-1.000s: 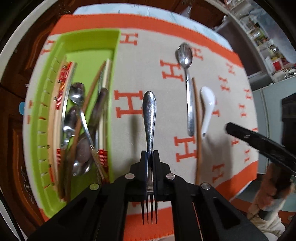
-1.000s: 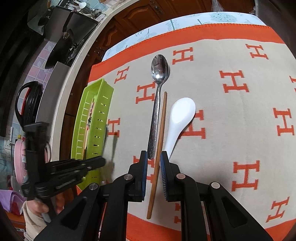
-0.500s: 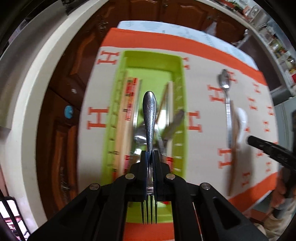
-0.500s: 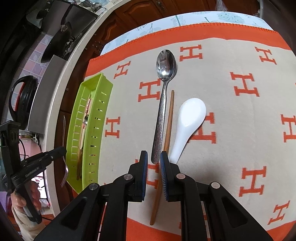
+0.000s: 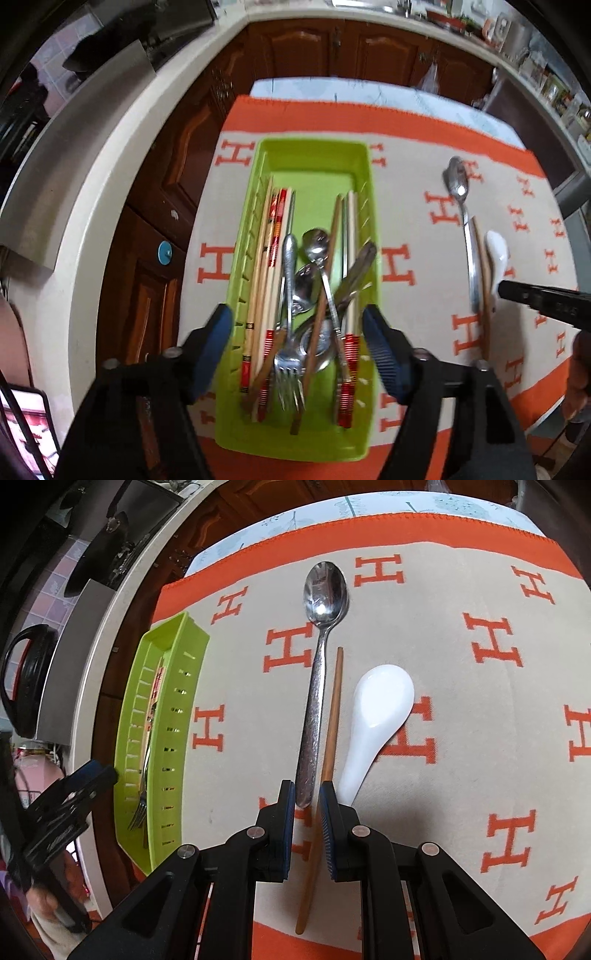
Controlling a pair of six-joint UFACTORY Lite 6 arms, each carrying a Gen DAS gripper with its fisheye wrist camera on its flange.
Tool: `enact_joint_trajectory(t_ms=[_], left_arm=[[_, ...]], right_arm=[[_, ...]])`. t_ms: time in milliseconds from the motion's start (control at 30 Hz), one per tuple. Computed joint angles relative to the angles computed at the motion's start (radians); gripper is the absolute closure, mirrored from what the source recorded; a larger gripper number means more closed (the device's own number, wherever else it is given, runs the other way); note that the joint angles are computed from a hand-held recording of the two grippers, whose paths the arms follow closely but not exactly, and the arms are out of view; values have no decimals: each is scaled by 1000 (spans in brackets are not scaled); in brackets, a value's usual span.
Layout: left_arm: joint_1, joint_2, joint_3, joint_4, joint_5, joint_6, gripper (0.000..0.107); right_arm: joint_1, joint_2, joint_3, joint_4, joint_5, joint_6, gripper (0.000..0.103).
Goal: Organize utensils
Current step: 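Grasp the wooden chopstick beside the white spoon with the right tool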
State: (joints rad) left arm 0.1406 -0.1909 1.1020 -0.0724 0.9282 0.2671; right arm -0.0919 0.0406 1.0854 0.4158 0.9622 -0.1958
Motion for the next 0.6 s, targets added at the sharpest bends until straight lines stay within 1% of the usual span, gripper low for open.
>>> enact_joint_trajectory(t_ms=[33,100,200,400,500,600], left_arm=[[-3,-22,-12,-7,-2,-5,29],[-19,-58,-33,-6,-10,-32,29],[-47,-111,-68,-29,-12,-50,28],[-168,-179,-128,47,-54,-189,27],[-184,-190,-138,73,-75,-252,27],[-145,-213,-149,26,-84,-240,27]], right_arm=[[0,12,10,-4,-1,8,89],[3,47,43,-15,-3,28,88],[3,81,75,-42,-15,55,83],[44,160,124,-87,-35,102,83],[106,191,126,-159,-58,169,83],[181,171,98,-263,-99,245,83]])
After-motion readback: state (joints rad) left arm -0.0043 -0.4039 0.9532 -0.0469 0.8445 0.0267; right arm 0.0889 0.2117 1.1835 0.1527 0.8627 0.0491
